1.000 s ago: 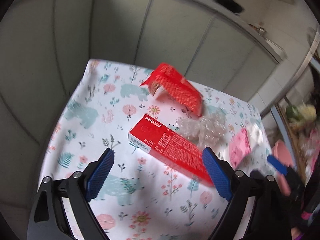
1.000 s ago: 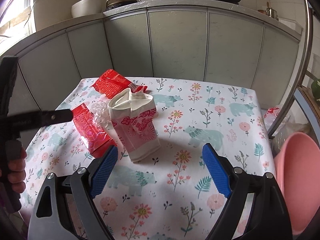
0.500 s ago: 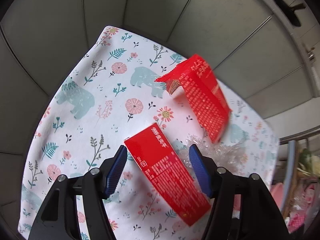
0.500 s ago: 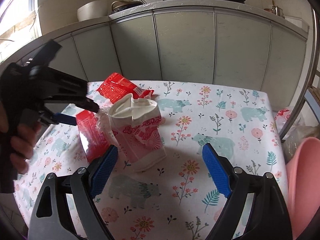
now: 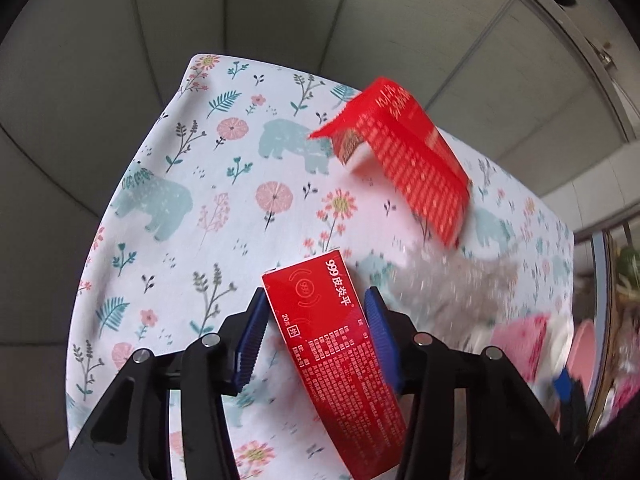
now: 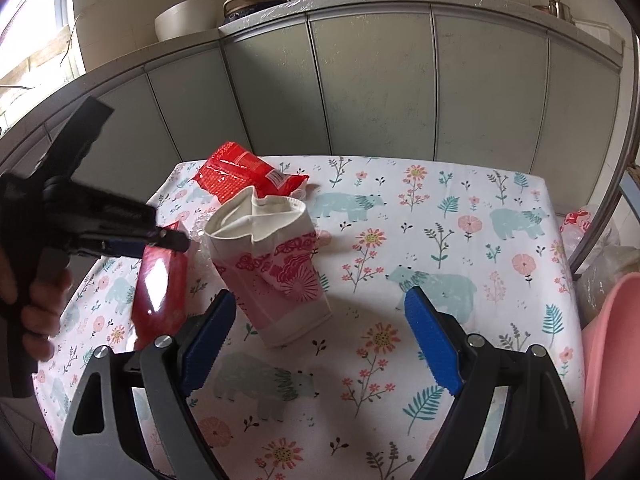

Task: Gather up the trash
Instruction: 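Hold the red box in the left gripper while the right gripper grasps the pink-and-white paper cup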

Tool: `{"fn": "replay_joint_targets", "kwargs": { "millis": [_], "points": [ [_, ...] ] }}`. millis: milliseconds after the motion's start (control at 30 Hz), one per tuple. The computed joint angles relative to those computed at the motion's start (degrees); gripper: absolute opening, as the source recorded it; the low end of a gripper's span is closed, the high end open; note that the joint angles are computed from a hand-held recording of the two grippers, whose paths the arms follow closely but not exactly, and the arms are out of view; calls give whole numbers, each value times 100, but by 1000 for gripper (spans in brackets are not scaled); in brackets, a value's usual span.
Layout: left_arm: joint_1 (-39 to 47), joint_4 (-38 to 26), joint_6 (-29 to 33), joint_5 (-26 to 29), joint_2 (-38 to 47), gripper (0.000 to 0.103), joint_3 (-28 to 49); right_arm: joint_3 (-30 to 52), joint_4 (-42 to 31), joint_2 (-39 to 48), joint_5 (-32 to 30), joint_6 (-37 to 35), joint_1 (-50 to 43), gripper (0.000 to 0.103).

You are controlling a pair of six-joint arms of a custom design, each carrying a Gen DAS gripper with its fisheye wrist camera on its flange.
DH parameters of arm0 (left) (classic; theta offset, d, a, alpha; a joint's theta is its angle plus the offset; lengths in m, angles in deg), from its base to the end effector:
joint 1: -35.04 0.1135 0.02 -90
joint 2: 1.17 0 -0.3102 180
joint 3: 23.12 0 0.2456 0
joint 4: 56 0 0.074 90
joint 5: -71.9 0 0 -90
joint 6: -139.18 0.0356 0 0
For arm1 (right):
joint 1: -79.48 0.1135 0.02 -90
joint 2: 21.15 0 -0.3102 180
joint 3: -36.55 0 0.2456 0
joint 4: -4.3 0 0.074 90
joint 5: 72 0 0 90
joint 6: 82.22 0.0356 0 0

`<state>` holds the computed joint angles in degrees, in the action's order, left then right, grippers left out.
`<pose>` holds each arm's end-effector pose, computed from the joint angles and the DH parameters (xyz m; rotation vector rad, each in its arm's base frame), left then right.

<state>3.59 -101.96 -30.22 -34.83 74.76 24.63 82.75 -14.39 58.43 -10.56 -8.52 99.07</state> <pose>0.1680 -0.0907 0.1944 -1.1667 2.4853 -0.0858 0.2145 0.0944 0.2004 -0.9482 2.2398 0.6404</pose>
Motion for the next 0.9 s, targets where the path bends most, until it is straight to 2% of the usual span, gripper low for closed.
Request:
{"fn": "replay_joint_targets", "kwargs": {
  "millis": [233, 433, 500, 700, 900],
  "points": [
    [-715, -178, 36, -103, -569, 47, -277, 171, 39, 236, 219, 147, 338, 86],
    [-1030, -81, 81, -135, -462, 49, -401, 261, 144, 520, 421, 306, 537, 86],
    [-1088, 16, 20, -137, -507, 53, -495, 262, 159, 542, 468, 321, 578, 86],
    [-1550, -314, -425, -234, -810, 58, -526, 237, 236, 521, 493, 390, 602, 86],
    [-2034, -526, -984, -523, -338, 58, -292, 209, 242, 506, 479, 384, 595, 86]
  ]
}}
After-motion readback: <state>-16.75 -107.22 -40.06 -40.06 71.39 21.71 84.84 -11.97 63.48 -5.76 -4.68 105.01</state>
